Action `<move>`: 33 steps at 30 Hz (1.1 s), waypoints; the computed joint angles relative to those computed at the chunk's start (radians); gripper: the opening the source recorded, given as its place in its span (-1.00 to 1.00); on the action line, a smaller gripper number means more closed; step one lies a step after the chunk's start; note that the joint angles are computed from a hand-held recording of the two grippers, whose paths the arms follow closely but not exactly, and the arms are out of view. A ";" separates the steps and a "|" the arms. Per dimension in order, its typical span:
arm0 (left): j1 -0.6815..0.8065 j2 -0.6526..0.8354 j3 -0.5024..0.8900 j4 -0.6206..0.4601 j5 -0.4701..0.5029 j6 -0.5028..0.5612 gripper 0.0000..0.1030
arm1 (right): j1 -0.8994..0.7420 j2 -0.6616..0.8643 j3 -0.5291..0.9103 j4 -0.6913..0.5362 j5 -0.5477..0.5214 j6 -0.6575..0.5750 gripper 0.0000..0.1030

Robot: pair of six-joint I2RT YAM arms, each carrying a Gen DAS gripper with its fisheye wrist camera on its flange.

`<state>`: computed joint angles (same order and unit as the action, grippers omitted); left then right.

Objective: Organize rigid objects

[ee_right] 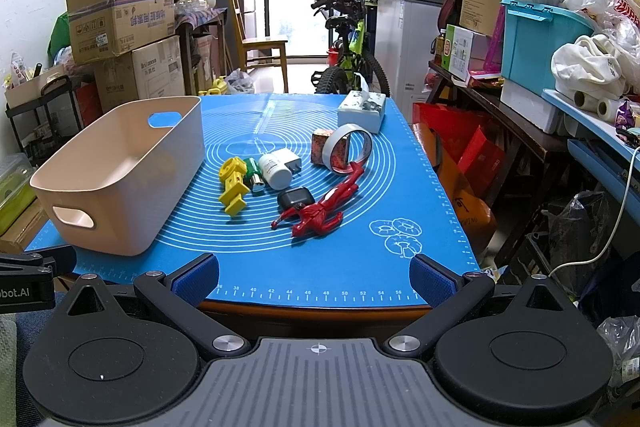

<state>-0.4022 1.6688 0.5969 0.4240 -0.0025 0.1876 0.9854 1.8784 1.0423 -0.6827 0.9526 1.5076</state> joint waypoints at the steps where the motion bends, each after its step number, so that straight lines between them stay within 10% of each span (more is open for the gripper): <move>1: -0.001 0.000 0.001 -0.001 -0.001 -0.001 0.99 | 0.000 0.000 0.000 0.000 0.000 0.000 0.95; 33: -0.007 -0.001 -0.002 -0.003 -0.006 -0.004 0.99 | -0.001 -0.001 0.001 -0.001 -0.002 0.000 0.95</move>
